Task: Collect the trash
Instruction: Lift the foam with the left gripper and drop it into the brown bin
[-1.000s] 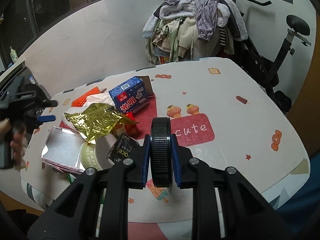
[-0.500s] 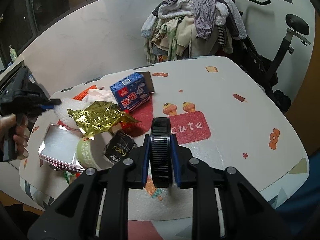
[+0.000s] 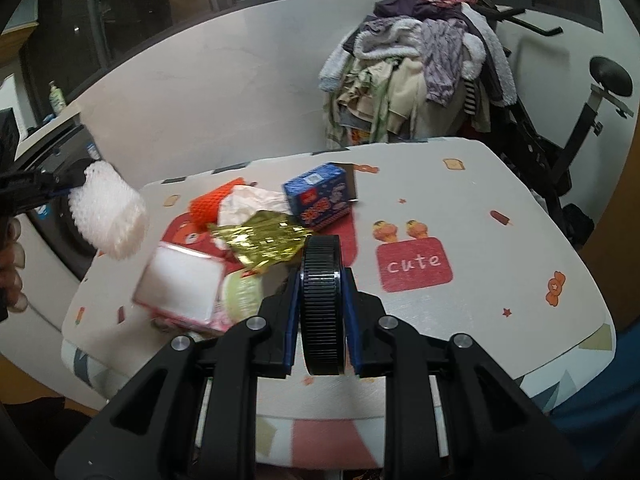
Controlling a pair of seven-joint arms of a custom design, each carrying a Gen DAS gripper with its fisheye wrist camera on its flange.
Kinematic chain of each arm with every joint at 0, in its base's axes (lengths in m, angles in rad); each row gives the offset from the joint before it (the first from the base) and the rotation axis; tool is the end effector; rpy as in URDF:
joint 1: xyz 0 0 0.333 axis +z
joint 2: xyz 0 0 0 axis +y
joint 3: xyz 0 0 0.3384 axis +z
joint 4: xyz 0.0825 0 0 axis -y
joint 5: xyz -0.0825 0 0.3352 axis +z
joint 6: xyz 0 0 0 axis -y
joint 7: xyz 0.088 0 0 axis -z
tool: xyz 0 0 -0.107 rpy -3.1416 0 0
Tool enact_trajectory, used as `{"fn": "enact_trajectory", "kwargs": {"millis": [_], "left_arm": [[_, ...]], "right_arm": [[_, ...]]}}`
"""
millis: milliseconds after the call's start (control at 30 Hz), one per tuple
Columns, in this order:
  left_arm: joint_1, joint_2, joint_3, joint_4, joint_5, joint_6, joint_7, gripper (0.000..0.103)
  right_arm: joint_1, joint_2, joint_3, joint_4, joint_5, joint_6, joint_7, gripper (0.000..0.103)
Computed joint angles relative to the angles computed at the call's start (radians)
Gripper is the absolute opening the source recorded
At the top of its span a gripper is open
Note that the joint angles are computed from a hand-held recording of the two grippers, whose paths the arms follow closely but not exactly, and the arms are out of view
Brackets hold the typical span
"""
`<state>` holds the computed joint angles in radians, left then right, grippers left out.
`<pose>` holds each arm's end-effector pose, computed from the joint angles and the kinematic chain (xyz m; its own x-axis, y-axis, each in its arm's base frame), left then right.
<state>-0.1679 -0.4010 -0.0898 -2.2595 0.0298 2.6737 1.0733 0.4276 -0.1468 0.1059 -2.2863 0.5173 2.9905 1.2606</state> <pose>0.4110 -0.1176 0.6506 0.0866 -0.9530 0.2902 -0.6953 -0.2664 -0.6675 0.4405 0.2228 0.5568 0.4338 -0.8818 -0.1854 -0.6501 -0.1639 -0.7419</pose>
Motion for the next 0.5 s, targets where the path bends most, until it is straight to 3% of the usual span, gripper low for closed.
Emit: {"fn": "enact_trajectory", "kwargs": {"millis": [233,500], "left_arm": [[-0.048,-0.192,-0.075,-0.183,0.051,-0.03,-0.061,0.016],[-0.22,-0.286,-0.141,-0.366,0.045,-0.063,-0.135,0.016]], "right_arm": [[0.048,-0.106,0.008,-0.086,0.017,-0.015,-0.019,0.023],[0.103,-0.2,0.006,-0.189,0.042,-0.048,-0.023,0.023]]}}
